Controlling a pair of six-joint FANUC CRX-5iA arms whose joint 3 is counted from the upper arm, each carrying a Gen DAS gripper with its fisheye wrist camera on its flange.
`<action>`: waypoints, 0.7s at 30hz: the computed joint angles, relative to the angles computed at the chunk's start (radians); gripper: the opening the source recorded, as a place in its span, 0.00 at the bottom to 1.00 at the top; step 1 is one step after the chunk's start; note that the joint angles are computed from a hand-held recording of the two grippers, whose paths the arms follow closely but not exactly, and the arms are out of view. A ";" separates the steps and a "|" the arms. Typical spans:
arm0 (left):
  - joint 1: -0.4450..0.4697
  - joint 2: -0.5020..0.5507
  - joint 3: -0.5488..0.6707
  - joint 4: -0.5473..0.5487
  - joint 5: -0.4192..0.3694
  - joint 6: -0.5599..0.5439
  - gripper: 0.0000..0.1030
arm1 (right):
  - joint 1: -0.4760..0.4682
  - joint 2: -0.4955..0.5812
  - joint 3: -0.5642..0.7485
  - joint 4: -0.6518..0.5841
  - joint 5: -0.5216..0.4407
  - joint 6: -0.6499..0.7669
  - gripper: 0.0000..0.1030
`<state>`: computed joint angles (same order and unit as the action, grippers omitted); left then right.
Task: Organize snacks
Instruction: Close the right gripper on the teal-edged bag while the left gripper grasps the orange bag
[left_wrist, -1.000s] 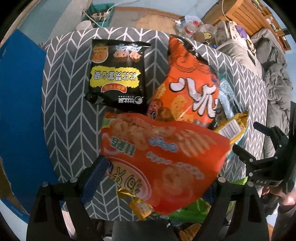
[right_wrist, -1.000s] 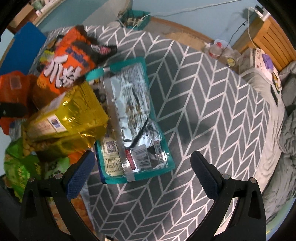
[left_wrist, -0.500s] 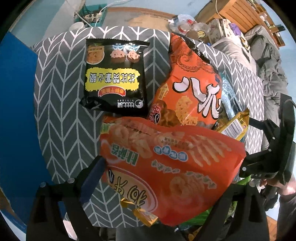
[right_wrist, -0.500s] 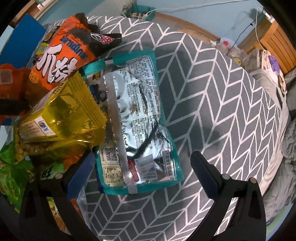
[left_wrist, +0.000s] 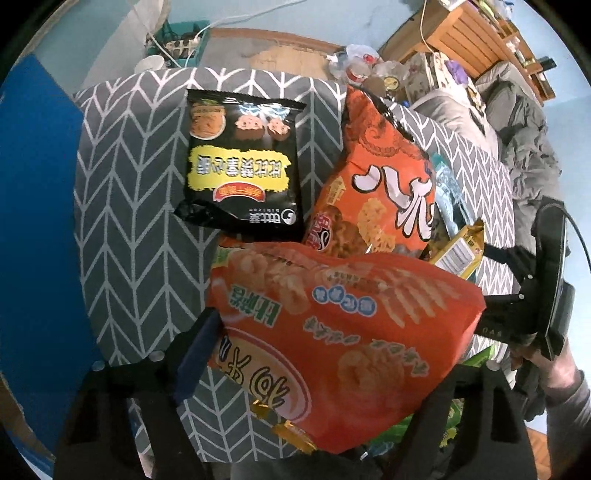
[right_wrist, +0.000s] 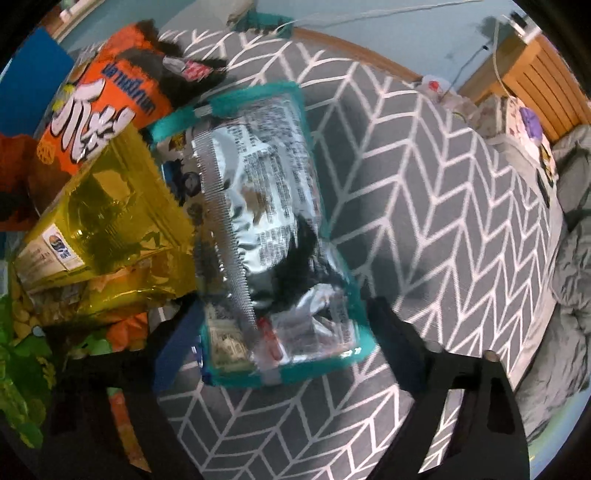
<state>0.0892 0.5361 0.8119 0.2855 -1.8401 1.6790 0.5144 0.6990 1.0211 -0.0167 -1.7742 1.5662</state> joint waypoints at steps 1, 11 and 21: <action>0.007 -0.005 -0.004 0.005 0.002 0.001 0.78 | -0.005 -0.007 0.000 -0.007 -0.002 -0.011 0.74; 0.042 -0.023 0.008 -0.002 -0.013 -0.027 0.61 | -0.099 -0.041 -0.036 -0.059 -0.019 -0.158 0.60; 0.082 -0.061 -0.045 -0.003 -0.004 -0.038 0.46 | -0.140 -0.067 -0.080 -0.054 0.022 -0.185 0.86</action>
<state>0.1711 0.4748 0.7674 0.2829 -1.8439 1.6415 0.3740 0.6323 0.9410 -0.0710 -1.7518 1.3807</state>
